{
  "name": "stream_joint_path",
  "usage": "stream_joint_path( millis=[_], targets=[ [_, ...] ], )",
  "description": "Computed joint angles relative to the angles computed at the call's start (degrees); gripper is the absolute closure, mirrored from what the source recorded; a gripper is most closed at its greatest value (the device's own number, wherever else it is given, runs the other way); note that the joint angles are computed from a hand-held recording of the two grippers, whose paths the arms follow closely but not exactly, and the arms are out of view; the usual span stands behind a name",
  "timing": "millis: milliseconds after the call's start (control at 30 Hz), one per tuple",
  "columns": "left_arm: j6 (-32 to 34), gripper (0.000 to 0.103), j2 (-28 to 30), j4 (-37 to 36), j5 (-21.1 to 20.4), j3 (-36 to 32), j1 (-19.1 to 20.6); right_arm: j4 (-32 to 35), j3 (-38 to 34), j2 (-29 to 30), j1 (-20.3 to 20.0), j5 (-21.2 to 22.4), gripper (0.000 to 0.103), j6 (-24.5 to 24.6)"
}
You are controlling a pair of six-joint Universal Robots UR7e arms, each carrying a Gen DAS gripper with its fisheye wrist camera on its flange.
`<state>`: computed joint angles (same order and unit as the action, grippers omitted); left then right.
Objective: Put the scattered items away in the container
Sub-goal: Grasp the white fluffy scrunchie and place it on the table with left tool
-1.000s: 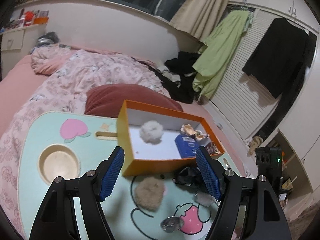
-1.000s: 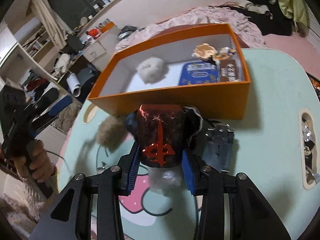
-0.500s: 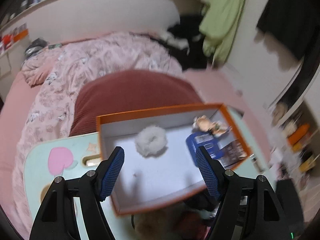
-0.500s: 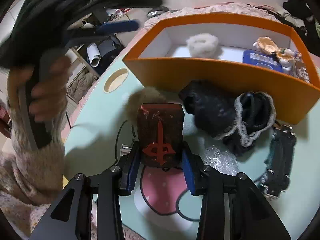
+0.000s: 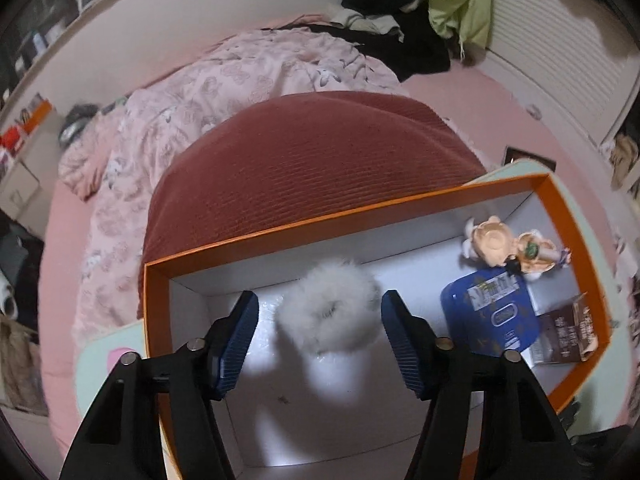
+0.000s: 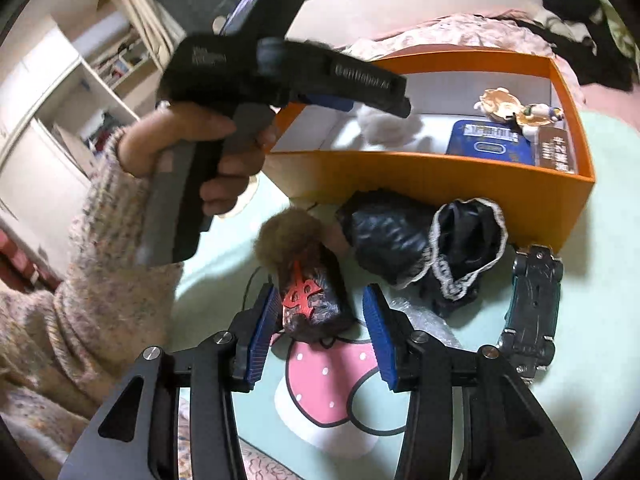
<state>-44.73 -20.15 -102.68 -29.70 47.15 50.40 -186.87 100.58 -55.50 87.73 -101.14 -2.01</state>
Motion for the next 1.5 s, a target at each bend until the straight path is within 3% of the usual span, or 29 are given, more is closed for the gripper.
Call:
stream_joint_path(
  millis=[33, 100, 200, 300, 433, 500, 700, 900, 1033, 1200, 1300, 1400, 1500],
  targets=[
    [1.3, 0.067, 0.2, -0.1, -0.5, -0.3, 0.0, -0.3, 0.3, -0.1, -0.1, 0.1, 0.058, 0.2],
    [4.1, 0.066, 0.8, -0.5, -1.2, -1.0, 0.0, -0.6, 0.6, -0.1, -0.1, 0.0, 0.058, 0.5],
    [6.3, 0.054, 2.2, 0.8, -2.3, -3.2, 0.3, 0.0, 0.4, -0.4, -0.4, 0.7, 0.058, 0.6],
    [5.0, 0.067, 2.3, 1.4, -5.6, -4.8, 1.3, 0.9, 0.2, -0.8, -0.7, 1.0, 0.058, 0.5],
    [6.7, 0.067, 1.2, -2.5, -6.7, -2.6, 1.6, 0.9, 0.3, -1.0, -0.9, 1.1, 0.058, 0.6],
    [8.3, 0.068, 0.2, -7.0, -7.2, -0.2, 1.5, 0.6, 0.8, -1.4, -1.1, 1.3, 0.058, 0.8],
    [16.5, 0.068, -6.8, -33.9, -8.3, 14.2, -0.7, -0.2, 1.8, -2.0, -1.1, 0.6, 0.058, 0.7],
    [19.6, 0.067, -15.9, -53.5, -7.9, 31.4, -5.6, -0.8, 3.1, -3.8, -1.2, 0.3, 0.058, 0.7],
    [17.1, 0.067, -18.3, -57.2, -6.0, 39.0, -7.7, -0.5, 3.6, -5.2, -1.6, -0.5, 0.058, 1.7],
    [12.8, 0.067, -17.6, -60.1, -9.2, 43.8, -7.8, 0.9, 3.2, -6.2, -1.2, -3.4, 0.058, 1.5],
    [10.3, 0.067, -15.5, -55.3, -3.9, 42.6, -8.6, 1.3, 3.2, -8.4, -1.8, -2.7, 0.058, 3.7],
    [11.7, 0.067, -14.0, -56.4, -4.5, 41.8, -8.6, 1.7, 1.1, -9.0, -0.8, -9.4, 0.058, 5.5],
    [10.6, 0.052, -13.4, -54.7, -5.5, 41.1, -8.0, 4.0, -2.5, -7.6, 1.4, -18.5, 0.058, 4.0]
  ],
)
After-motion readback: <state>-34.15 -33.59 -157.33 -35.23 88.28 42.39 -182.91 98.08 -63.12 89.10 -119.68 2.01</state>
